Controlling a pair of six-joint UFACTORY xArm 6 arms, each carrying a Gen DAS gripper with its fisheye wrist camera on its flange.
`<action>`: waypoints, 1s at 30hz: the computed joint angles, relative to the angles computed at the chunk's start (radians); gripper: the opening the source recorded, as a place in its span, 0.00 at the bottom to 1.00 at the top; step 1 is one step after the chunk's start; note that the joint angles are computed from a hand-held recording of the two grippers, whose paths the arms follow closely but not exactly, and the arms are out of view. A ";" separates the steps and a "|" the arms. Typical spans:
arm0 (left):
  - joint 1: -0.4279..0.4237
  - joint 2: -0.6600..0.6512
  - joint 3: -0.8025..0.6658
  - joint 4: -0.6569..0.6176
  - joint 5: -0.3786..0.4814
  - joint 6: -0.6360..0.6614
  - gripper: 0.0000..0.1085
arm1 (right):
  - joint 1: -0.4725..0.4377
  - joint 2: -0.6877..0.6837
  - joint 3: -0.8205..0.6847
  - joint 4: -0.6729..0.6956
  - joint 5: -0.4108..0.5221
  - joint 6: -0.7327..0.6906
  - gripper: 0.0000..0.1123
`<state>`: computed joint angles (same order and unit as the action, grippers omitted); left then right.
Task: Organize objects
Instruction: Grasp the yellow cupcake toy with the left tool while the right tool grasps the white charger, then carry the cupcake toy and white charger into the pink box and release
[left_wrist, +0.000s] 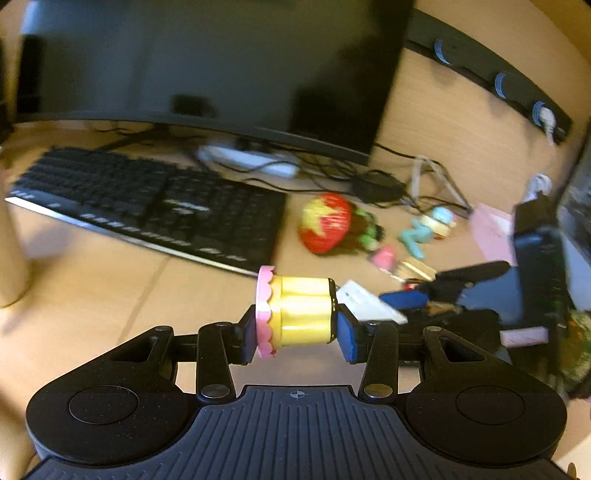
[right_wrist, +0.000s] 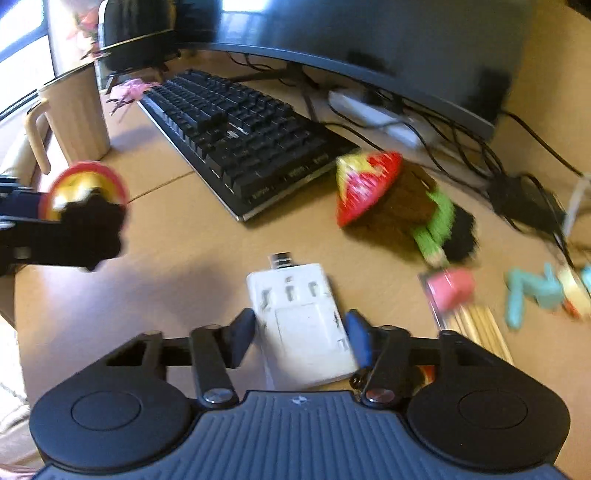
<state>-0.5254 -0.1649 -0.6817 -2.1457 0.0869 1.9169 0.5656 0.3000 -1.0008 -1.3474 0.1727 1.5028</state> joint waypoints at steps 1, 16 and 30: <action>-0.004 0.010 0.001 0.066 0.032 -0.057 0.43 | 0.009 -0.037 0.039 0.025 0.014 0.007 0.43; -0.300 0.149 -0.117 0.171 0.184 -0.200 0.43 | 0.134 -0.858 0.728 0.392 0.597 0.084 0.43; -0.530 0.416 -0.526 0.381 0.076 -0.338 0.43 | 0.266 -1.744 1.091 0.534 1.030 -0.027 0.43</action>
<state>-1.0558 0.2513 -1.2080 -1.7642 0.1628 1.5792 0.8314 -1.4437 0.0905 -0.8135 1.2025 1.4753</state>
